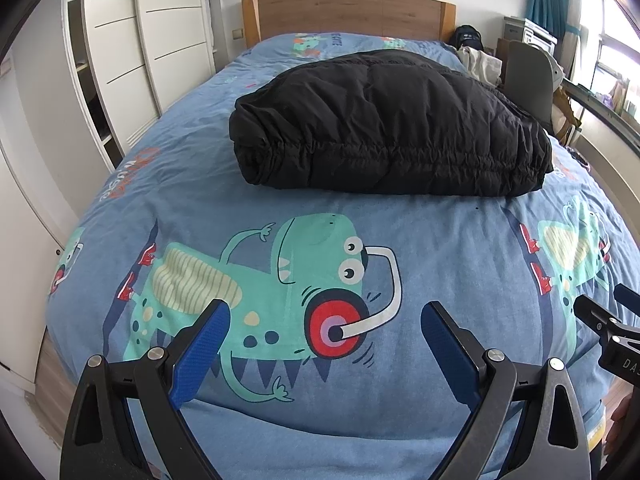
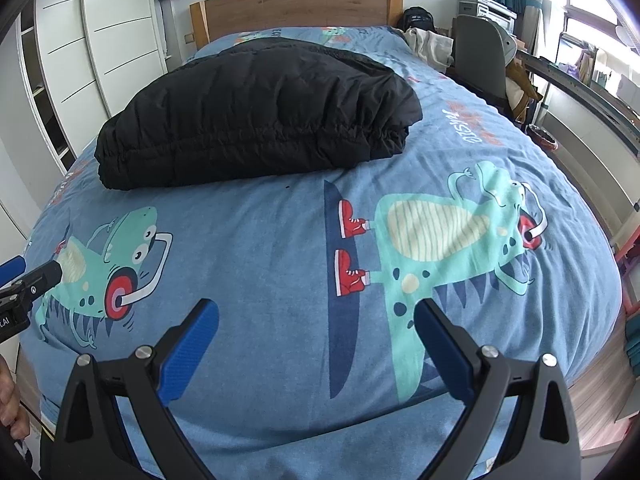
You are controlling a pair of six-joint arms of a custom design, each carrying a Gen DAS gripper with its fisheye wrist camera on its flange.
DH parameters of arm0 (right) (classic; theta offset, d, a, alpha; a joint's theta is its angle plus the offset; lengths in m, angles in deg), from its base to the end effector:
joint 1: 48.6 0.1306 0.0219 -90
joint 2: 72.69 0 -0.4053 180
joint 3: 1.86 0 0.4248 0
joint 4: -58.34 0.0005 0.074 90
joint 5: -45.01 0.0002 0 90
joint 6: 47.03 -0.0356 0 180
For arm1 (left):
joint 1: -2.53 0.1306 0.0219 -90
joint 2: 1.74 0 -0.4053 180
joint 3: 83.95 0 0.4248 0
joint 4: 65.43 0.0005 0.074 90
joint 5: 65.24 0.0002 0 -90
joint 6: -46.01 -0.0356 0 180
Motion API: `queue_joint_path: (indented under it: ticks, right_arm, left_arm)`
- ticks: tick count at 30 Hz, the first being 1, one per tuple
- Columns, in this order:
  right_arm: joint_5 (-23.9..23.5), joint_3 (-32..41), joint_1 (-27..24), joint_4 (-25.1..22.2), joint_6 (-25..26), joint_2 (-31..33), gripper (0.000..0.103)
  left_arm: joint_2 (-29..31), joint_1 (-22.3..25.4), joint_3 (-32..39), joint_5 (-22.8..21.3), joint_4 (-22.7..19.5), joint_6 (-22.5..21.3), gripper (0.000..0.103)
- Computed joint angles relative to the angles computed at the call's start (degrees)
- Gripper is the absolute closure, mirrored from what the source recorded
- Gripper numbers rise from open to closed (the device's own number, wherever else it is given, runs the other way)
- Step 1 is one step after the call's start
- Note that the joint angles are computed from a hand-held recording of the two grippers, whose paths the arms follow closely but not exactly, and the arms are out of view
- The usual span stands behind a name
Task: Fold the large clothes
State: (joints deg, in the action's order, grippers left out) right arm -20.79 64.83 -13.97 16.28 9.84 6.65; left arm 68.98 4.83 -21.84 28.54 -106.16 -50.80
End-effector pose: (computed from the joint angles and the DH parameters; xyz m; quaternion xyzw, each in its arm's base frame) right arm 0.3564 0.2278 0.3489 0.0513 0.9325 -0.0006 0.3574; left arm 0.3791 0.0124 0.3664 0.0483 0.9360 -0.0033 0.3486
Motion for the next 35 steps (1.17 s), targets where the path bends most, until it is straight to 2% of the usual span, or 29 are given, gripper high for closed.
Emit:
queue_joint_path:
  ticks: [35]
  right_arm:
    - [0.49, -1.57, -0.83, 0.09, -1.36, -1.92, 0.004]
  left_arm:
    - [-0.93, -0.45, 0.02, 0.00, -1.04, 0.09, 0.008]
